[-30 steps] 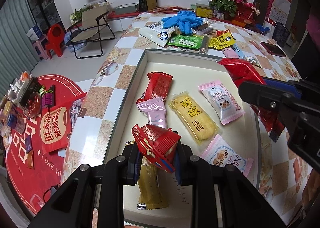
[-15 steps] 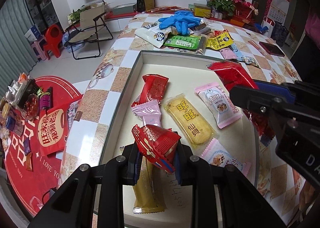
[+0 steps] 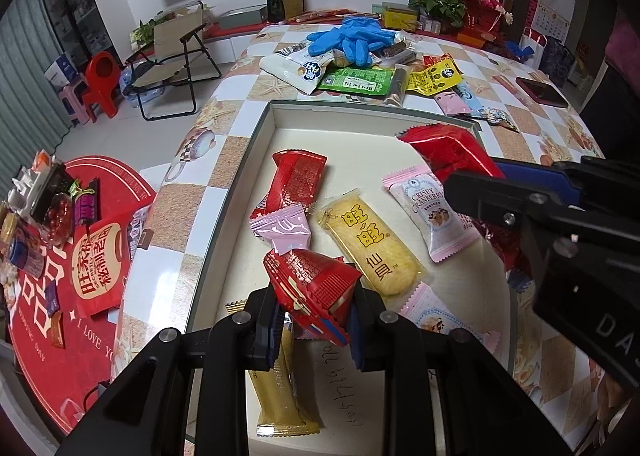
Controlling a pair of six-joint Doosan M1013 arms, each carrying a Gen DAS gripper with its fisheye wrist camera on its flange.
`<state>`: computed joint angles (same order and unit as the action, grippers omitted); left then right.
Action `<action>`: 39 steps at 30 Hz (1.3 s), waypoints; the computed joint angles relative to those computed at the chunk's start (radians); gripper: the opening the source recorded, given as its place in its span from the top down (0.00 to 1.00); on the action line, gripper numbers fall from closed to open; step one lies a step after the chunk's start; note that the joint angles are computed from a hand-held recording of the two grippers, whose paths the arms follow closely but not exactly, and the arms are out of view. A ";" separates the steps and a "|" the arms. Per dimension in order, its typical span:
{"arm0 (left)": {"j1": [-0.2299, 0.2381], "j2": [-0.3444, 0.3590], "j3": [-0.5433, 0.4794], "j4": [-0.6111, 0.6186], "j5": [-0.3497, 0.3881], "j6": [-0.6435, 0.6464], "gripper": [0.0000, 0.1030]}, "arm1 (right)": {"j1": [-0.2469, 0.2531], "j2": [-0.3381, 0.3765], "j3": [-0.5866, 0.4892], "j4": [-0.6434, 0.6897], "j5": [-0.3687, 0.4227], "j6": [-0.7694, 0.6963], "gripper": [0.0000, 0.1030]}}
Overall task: Organize snacks
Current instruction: 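Hold the red bar and red bag above the tray, lowering both tools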
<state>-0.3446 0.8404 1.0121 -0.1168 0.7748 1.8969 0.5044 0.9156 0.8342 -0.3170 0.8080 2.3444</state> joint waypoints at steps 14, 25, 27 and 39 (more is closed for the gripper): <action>-0.004 0.021 -0.027 -0.005 0.017 0.001 0.72 | -0.009 0.022 -0.028 0.033 0.020 -0.025 0.80; -0.002 0.030 -0.041 -0.010 0.029 0.004 0.72 | -0.013 0.033 -0.044 0.045 0.029 -0.034 0.80; -0.003 0.031 -0.042 -0.009 0.028 0.004 0.72 | -0.013 0.037 -0.050 0.047 0.033 -0.038 0.80; -0.001 0.035 -0.048 -0.016 0.032 0.017 0.72 | -0.015 0.044 -0.063 0.059 0.040 -0.044 0.80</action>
